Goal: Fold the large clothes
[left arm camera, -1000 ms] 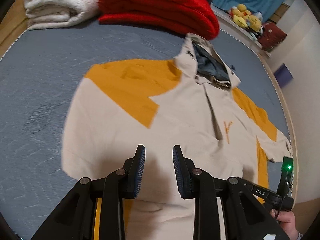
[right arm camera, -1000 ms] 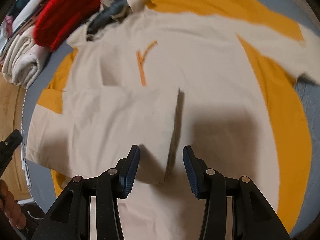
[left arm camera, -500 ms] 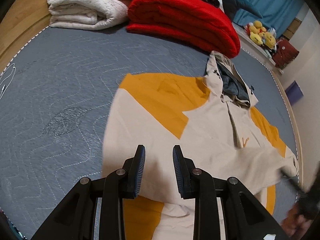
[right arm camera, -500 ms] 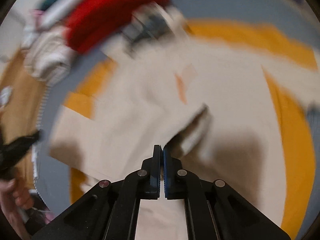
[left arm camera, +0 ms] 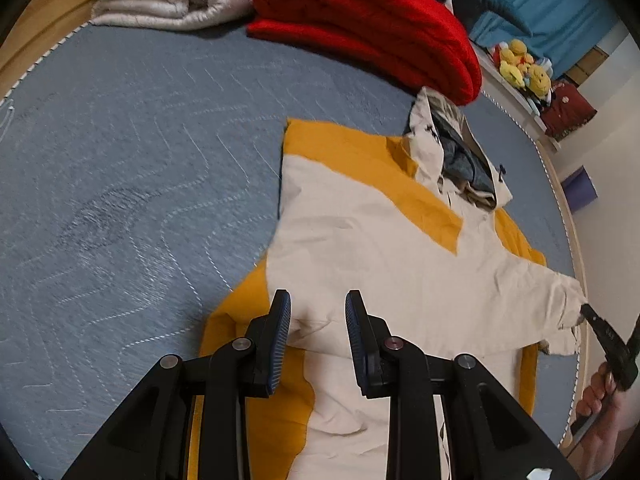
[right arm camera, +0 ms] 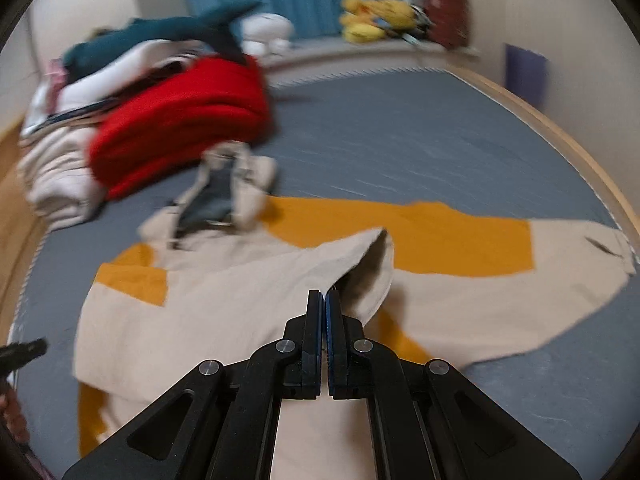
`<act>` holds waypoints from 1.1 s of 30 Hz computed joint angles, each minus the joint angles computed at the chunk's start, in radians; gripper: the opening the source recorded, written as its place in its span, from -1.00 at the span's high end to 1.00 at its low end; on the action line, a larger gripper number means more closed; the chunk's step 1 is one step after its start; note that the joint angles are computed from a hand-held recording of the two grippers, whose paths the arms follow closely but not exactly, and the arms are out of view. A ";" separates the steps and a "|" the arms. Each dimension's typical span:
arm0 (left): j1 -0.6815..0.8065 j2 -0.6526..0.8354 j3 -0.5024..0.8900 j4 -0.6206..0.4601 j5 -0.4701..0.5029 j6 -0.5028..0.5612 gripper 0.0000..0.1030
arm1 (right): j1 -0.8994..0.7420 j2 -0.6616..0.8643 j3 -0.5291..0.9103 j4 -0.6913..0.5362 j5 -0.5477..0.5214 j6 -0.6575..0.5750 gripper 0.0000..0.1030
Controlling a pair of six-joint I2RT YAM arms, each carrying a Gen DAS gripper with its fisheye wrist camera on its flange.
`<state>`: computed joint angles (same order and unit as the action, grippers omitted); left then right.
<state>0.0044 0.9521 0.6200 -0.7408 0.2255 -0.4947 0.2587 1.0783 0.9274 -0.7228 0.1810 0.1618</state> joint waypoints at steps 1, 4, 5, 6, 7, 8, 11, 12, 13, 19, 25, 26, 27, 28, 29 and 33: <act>-0.012 0.010 -0.005 0.009 0.001 -0.005 0.51 | -0.036 0.008 0.004 0.002 -0.012 -0.015 0.96; -0.044 0.053 -0.022 0.043 0.018 -0.014 0.51 | -0.133 0.043 0.025 0.019 -0.049 -0.073 0.94; -0.054 0.067 -0.027 0.052 0.020 -0.019 0.51 | -0.154 0.059 0.029 0.020 -0.057 -0.089 0.92; -0.068 0.078 -0.031 0.062 0.016 -0.030 0.51 | -0.152 0.093 0.047 0.017 -0.045 -0.086 0.87; -0.081 0.091 -0.035 0.072 0.012 -0.036 0.51 | -0.152 0.088 0.041 0.011 -0.031 -0.082 0.81; -0.086 0.098 -0.037 0.077 0.009 -0.038 0.51 | -0.167 0.094 0.034 0.025 -0.011 -0.076 0.78; -0.116 0.117 -0.037 0.091 -0.010 -0.051 0.51 | -0.223 0.097 0.011 0.045 -0.046 -0.075 0.66; -0.121 0.121 -0.035 0.094 -0.012 -0.051 0.51 | -0.246 0.089 -0.003 0.050 -0.078 -0.088 0.65; -0.127 0.124 -0.033 0.096 -0.015 -0.053 0.51 | -0.247 0.088 -0.013 0.055 -0.089 -0.090 0.65; -0.173 0.130 -0.011 0.099 -0.033 -0.076 0.51 | -0.334 0.302 -0.031 0.054 -0.316 -0.122 0.52; -0.221 0.129 0.008 0.091 -0.059 -0.081 0.51 | -0.401 0.398 -0.034 0.049 -0.284 -0.153 0.53; -0.227 0.133 0.009 0.092 -0.064 -0.083 0.51 | -0.395 0.358 -0.029 0.039 -0.267 -0.160 0.53; -0.237 0.138 0.010 0.093 -0.073 -0.089 0.51 | -0.393 0.323 -0.027 0.036 -0.255 -0.176 0.52; -0.247 0.141 0.011 0.094 -0.081 -0.095 0.51 | -0.393 0.307 -0.022 0.032 -0.248 -0.186 0.52; -0.260 0.142 0.013 0.095 -0.089 -0.104 0.51 | -0.399 0.272 -0.011 0.019 -0.242 -0.200 0.52; -0.338 0.145 0.035 0.090 -0.147 -0.139 0.51 | -0.466 0.205 0.050 -0.016 -0.272 -0.247 0.52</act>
